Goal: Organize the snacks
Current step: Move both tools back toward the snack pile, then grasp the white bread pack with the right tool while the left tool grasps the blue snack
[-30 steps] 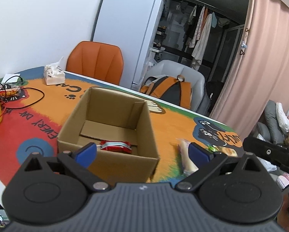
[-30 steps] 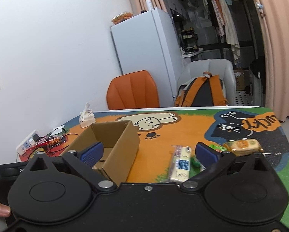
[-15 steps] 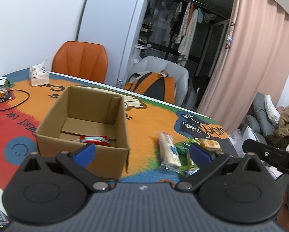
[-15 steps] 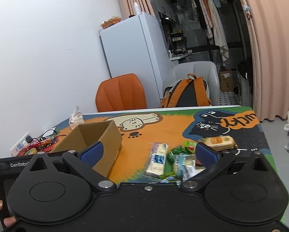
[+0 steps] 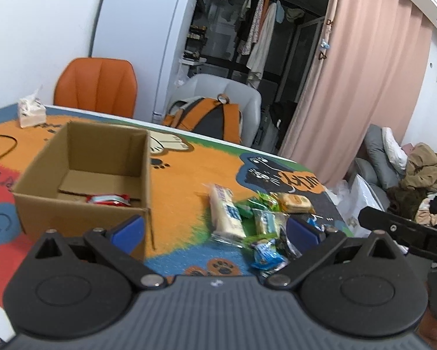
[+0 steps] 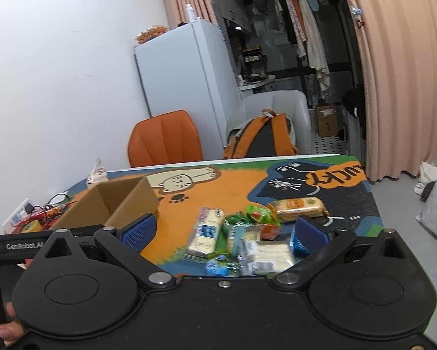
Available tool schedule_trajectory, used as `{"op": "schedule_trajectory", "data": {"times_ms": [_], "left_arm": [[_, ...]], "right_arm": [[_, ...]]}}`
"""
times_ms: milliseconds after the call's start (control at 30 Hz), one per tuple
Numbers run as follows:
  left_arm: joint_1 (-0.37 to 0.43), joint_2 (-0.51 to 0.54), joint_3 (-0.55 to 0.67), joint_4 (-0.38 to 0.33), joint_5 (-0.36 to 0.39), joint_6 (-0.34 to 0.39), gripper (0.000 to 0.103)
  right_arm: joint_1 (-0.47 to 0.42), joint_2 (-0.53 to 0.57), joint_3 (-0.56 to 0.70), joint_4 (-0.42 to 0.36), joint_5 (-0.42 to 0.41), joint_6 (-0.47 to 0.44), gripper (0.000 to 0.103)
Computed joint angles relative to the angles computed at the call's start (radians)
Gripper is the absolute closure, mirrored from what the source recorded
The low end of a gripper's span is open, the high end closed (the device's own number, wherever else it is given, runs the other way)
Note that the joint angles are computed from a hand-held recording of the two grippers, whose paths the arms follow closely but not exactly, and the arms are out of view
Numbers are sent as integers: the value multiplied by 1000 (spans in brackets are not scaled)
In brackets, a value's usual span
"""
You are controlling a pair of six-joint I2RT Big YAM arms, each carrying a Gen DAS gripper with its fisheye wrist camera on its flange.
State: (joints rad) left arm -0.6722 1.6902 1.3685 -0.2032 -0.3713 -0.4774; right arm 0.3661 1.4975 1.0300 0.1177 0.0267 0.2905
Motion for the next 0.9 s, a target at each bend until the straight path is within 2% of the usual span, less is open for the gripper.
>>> {"op": "schedule_trajectory", "data": {"times_ms": [267, 367, 900], "left_arm": [[-6, 61, 47, -5, 41, -4, 3], [-8, 92, 74, -13, 58, -9, 8], [-10, 243, 216, -62, 114, -25, 27]], "right_arm": [[-39, 26, -13, -11, -18, 50, 11], [-49, 38, -14, -12, -30, 55, 14], [-76, 132, 36, -28, -82, 60, 14]]}}
